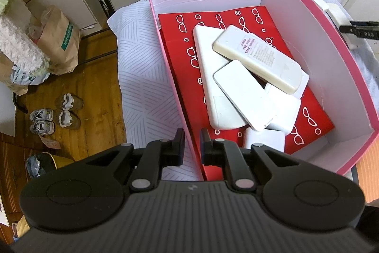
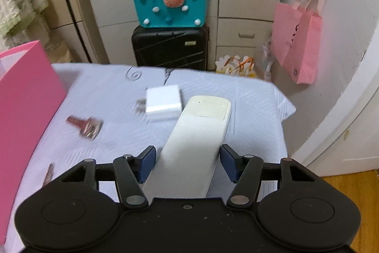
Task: Organize rigid objects
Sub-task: 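Grasp the cream rectangular box with the right gripper and lift it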
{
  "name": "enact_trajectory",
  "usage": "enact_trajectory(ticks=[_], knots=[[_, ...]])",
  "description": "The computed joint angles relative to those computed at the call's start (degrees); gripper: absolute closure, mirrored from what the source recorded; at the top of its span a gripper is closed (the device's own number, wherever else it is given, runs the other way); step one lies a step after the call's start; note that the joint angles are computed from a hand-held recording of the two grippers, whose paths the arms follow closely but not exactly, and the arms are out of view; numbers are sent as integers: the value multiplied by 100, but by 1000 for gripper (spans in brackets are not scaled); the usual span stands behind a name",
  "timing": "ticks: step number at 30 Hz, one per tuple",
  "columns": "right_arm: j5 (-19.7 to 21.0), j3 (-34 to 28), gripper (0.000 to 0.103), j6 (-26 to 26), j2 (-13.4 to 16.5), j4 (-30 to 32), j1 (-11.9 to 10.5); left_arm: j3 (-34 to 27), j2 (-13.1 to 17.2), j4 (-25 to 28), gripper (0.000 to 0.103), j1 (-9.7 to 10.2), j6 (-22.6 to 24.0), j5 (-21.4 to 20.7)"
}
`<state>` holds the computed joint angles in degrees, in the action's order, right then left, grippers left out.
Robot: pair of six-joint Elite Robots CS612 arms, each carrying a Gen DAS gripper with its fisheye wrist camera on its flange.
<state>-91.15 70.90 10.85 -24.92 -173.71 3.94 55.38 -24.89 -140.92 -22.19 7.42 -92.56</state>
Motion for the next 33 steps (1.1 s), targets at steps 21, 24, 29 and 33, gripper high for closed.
enact_trajectory(ticks=[21,24,29,33], knots=[[-130,343,40,23,34,-1060,70,93,-71,61,92,-16,-8,-6],[-13,524,40,79,-58,-1329,70,108,-81,64,92,-22,16,25],[346,772,40,267,-176,-1620,60,111,-86,66,92,-23,-6,39],[806,900,40,421,-246,-1909,45,123,-92,41,92,-25,-21,61]])
